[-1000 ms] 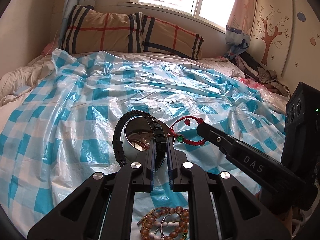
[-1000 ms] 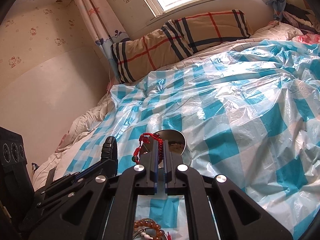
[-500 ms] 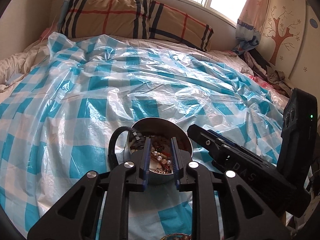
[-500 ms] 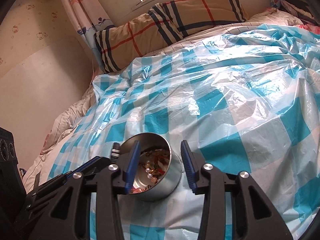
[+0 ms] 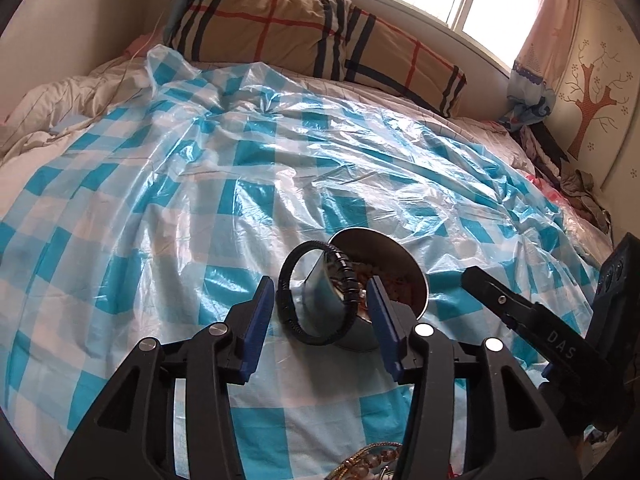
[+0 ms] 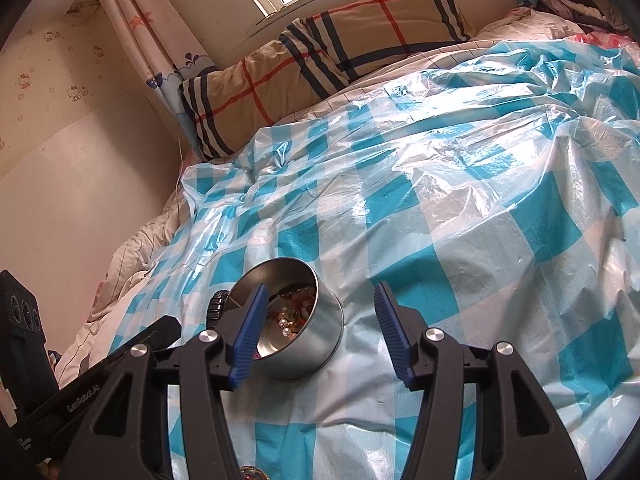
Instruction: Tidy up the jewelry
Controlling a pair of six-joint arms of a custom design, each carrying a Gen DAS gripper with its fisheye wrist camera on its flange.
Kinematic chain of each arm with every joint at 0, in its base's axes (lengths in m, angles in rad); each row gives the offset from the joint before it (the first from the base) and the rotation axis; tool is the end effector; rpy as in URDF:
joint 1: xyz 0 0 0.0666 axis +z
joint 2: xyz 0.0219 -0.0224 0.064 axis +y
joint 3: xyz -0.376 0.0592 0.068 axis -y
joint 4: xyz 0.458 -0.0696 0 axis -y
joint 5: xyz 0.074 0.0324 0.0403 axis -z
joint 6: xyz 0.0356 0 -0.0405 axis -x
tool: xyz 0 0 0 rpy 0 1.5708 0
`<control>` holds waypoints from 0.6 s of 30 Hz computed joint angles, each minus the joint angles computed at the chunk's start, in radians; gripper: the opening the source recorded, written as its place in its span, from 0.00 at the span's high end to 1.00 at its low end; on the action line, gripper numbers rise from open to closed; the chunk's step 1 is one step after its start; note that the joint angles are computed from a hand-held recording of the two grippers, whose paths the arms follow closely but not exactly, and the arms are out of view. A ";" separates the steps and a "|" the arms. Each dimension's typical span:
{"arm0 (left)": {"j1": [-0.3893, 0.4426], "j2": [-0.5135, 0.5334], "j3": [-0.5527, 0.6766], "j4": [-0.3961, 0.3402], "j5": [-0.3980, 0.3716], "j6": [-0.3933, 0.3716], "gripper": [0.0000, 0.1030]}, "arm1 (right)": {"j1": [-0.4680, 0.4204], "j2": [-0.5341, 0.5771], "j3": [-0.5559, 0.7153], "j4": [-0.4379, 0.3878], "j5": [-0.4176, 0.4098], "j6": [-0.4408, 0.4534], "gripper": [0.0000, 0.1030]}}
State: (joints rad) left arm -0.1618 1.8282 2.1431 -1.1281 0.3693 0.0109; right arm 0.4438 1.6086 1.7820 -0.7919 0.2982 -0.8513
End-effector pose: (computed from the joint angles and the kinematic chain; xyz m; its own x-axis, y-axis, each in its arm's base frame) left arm 0.6812 -0.1246 0.5407 -0.7213 0.1074 -0.6843 0.3872 0.8817 -0.2697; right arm 0.5855 0.2663 0.5200 -0.4912 0.5625 -0.6650 0.2658 0.8239 0.5005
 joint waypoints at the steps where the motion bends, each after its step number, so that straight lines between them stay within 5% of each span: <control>1: 0.003 0.018 0.021 -0.027 0.014 0.006 0.56 | 0.000 0.002 0.002 0.000 -0.002 -0.001 0.47; 4: -0.010 0.030 0.033 -0.045 0.018 -0.029 0.55 | 0.000 0.001 0.001 0.002 -0.002 -0.004 0.47; 9: -0.065 0.038 0.041 -0.058 -0.092 -0.109 0.55 | -0.001 -0.005 -0.008 0.014 -0.002 -0.019 0.46; 10: -0.069 0.044 0.050 -0.068 -0.101 -0.115 0.63 | -0.001 -0.005 -0.009 0.016 -0.003 -0.021 0.46; 11: -0.070 0.051 0.058 -0.081 -0.103 -0.118 0.82 | -0.001 -0.006 -0.010 0.018 -0.003 -0.022 0.46; 13: -0.063 0.049 0.059 -0.082 -0.092 -0.109 0.90 | -0.001 -0.010 -0.015 0.024 -0.003 -0.023 0.46; 18: -0.052 0.013 0.024 -0.037 -0.058 -0.103 0.90 | 0.001 -0.021 -0.029 0.034 -0.006 -0.026 0.46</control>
